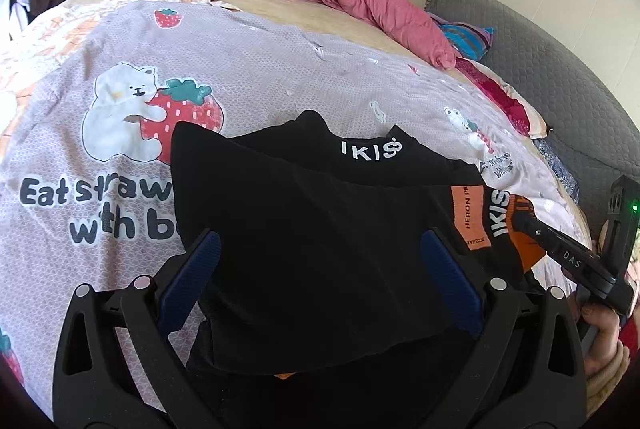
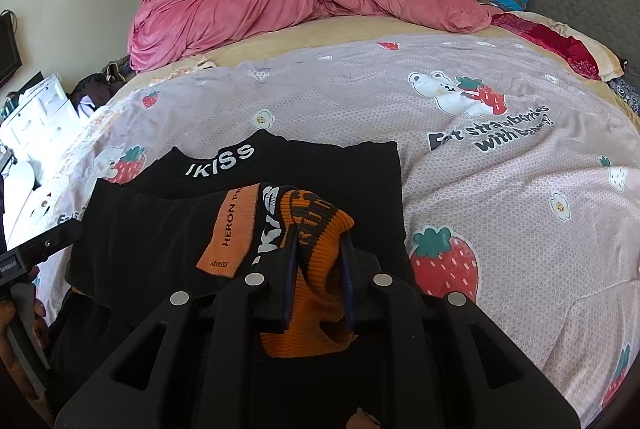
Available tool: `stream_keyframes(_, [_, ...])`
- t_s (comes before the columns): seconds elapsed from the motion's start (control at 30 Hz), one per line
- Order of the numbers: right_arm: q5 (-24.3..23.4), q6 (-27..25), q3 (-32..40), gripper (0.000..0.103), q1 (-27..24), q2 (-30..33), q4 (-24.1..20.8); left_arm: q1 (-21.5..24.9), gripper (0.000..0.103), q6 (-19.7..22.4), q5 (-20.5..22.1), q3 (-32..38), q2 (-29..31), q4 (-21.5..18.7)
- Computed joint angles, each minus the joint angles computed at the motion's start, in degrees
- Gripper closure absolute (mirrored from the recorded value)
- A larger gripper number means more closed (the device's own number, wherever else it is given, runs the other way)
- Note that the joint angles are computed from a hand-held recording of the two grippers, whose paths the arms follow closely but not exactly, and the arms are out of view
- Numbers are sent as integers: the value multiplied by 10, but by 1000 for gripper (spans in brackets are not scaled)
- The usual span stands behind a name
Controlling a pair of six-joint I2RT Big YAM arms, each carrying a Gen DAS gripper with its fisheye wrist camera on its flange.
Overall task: Fold small clothes
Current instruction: 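Lower the held sleeve onto the folded shirt with the right gripper, then open the right gripper to release the orange cuff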
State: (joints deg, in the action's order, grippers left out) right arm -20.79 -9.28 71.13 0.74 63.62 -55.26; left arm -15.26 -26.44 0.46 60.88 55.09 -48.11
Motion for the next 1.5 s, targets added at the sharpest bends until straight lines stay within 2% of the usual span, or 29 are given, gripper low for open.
stream_keyframes(0.07, [7, -1, 2, 78, 1, 2, -1, 1, 9, 0, 1, 1, 1, -1])
stream_keyframes(0.23, [12, 4, -1, 74, -7, -5, 5, -10, 9, 1, -19, 6, 7, -9])
stream_keyframes(0.3, [10, 1, -4, 68, -11, -11, 7, -13, 9, 7, -22, 8, 9, -12])
stream_keyframes(0.37, [5, -10, -5, 67, -9, -14, -1, -19, 9, 14, -21, 12, 14, -21])
stream_keyframes(0.43, [4, -25, -8, 67, -1, -17, -10, -26, 9, 22, -30, 17, 23, -37])
stream_keyframes(0.5, [10, -48, -12, 60, 15, -19, -21, -30, 9, 29, -39, 17, 32, -49])
stream_keyframes(0.67, [18, -72, -22, 55, 46, -21, -40, -28, 9, 34, -38, 12, 45, -67])
stream_keyframes(0.83, [57, -83, -21, 53, 70, -8, -63, -32, 9, 47, -44, 11, 48, -73])
stream_keyframes(0.87, [78, -86, -22, 52, 73, -3, -66, -30, 9, 48, -42, 10, 48, -72])
stream_keyframes(0.93, [87, -89, -27, 48, 69, 0, -66, -26, 9, 47, -33, 7, 45, -67])
stream_keyframes(1.07, [69, -74, -33, 47, 59, -1, -65, -24, 9, 44, -28, 6, 43, -64])
stream_keyframes(1.17, [50, -56, -29, 40, 53, -6, -70, -26, 9, 44, -30, 8, 41, -65])
stream_keyframes(1.27, [33, -42, -31, 40, 45, -14, -69, -23, 9, 42, -24, 9, 40, -64])
stream_keyframes(1.5, [13, -40, -40, 35, 31, -33, -68, -25, 9, 42, -25, 10, 38, -65])
